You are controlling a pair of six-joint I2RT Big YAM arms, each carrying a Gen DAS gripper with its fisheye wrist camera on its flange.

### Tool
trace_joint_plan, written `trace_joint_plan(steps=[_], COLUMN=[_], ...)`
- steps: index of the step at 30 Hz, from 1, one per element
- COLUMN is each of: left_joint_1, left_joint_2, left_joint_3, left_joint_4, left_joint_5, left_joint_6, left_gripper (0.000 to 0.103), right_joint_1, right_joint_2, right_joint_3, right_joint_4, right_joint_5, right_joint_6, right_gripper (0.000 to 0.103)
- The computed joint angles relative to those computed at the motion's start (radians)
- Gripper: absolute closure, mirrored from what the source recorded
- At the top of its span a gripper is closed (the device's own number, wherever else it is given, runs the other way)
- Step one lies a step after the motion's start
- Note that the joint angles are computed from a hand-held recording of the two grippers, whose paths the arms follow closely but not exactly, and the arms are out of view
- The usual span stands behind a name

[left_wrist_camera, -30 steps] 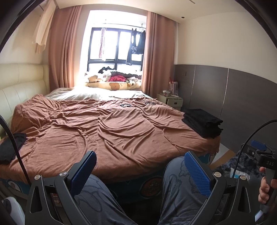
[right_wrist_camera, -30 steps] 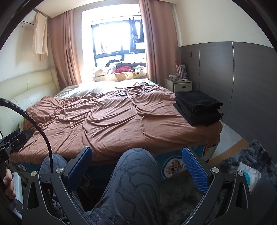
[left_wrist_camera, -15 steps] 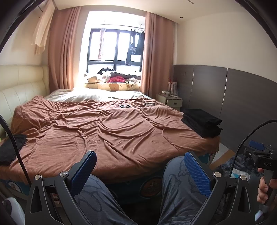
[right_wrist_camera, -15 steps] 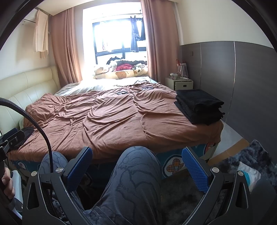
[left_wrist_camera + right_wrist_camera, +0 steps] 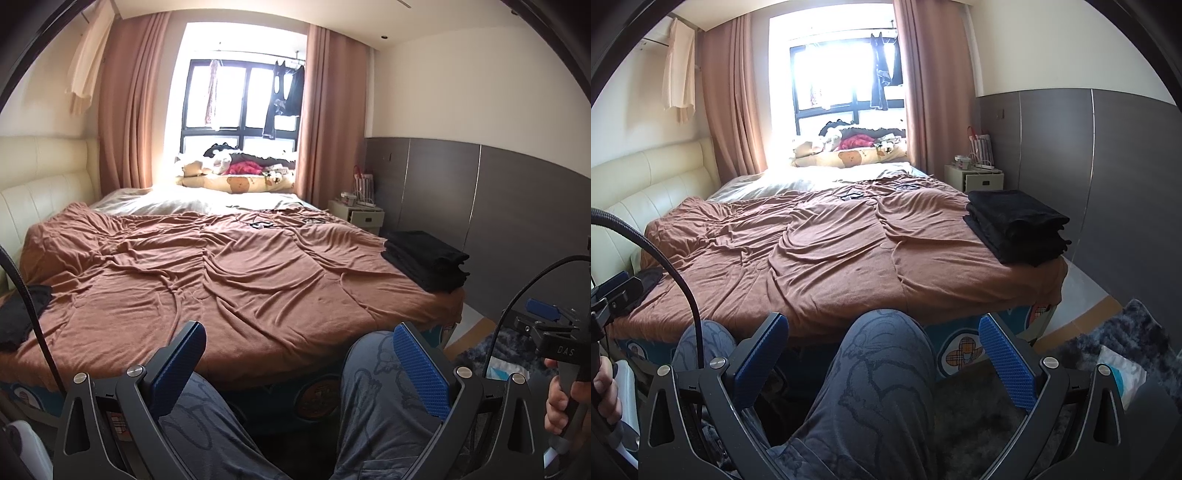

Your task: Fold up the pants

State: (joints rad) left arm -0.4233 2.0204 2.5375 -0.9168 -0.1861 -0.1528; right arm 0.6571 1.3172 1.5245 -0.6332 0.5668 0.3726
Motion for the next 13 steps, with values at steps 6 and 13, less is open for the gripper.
trace_joint_plan(steps=[6, 13], left_joint_1=[-0.002, -0.003], left_joint_2=[-0.022, -0.026], left_joint_3=[-0.04, -0.046], left_joint_4=[0.031, 0.034], left_joint_5=[-0.002, -0.006], left_joint_6=[0.008, 0.008], left_gripper=[0.001, 0.001], right_joint_1=[-0.001, -0.003], right_joint_2=[-0.003, -0.008], right_joint_3=[-0.006, -0.012], right_joint_4=[0.0, 0.004], right_joint_5=[0.0, -0.002], right_joint_6=[-0.002, -0.005], right_gripper=[0.0, 0.0])
